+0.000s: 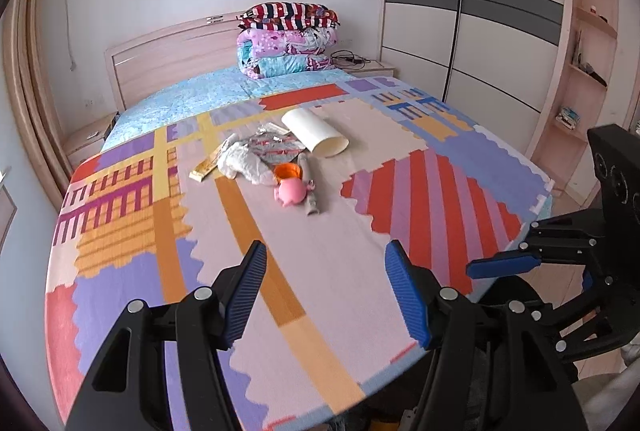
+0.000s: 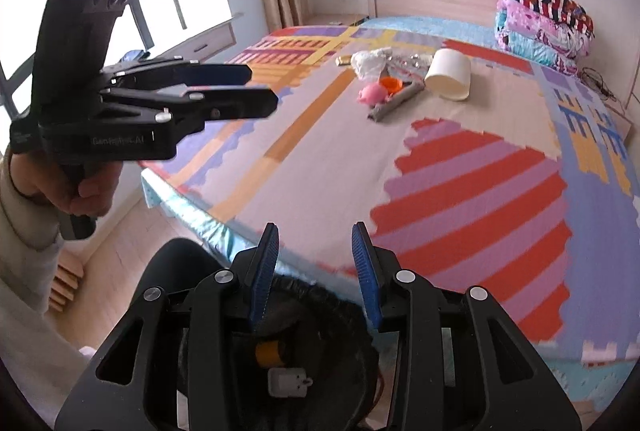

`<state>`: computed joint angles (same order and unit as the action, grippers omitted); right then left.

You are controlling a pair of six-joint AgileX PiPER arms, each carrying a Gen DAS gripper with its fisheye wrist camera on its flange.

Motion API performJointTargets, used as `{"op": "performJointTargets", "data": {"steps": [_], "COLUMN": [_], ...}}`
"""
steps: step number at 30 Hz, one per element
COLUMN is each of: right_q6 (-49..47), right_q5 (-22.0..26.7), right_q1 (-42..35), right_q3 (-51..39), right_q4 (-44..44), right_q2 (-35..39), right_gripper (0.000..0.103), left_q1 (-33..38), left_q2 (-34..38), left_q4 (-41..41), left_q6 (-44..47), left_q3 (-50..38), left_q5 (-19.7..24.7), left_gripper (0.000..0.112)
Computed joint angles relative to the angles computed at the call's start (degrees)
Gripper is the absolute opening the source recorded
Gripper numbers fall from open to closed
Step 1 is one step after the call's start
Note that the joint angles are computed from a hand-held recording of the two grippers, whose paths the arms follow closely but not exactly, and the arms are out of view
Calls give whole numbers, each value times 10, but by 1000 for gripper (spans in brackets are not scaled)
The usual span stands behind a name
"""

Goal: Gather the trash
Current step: 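Move both tools back over the bed toward the pink pig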

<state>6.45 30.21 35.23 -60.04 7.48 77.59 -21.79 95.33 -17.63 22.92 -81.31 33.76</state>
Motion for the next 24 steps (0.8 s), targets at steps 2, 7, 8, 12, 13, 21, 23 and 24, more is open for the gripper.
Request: {"op": "performJointTargets", "data": {"steps": [2,7,8,12,13,21,23,24], "right_q6": [-4,-5,-12,-25,-25,-76,-80,-81], "right_q5": [0,-3,-4,-4,-4,1,4,4], "right_q1": [-5,-17,-20,-30,-32,-65,-67,-67], "right_q3": [-15,-50,-59,-88,-96,-153,-166,-169], "right_q4": [-4,-11,-6,2,0,68,72,72], "right_q2": [14,49,57,86,95,158,172,176], "right_gripper": [38,39,39,39,39,39,39,39], "left_q1": [1,11,13,19,20,36,39,40], "left_q2": [16,67,77,114,124,222,249,267], "left_q4": [1,-6,-11,-13,-10,-5,-5,-4], "left_q6": [2,11,19,25,24,26,23,19], "left_q3": [-18,-75,-88,-136,-149,-278,-316,-343], "left_q5": [3,27,33,49,53,111,134,150], "left_gripper": [59,59,59,59,59,59,59,59]}}
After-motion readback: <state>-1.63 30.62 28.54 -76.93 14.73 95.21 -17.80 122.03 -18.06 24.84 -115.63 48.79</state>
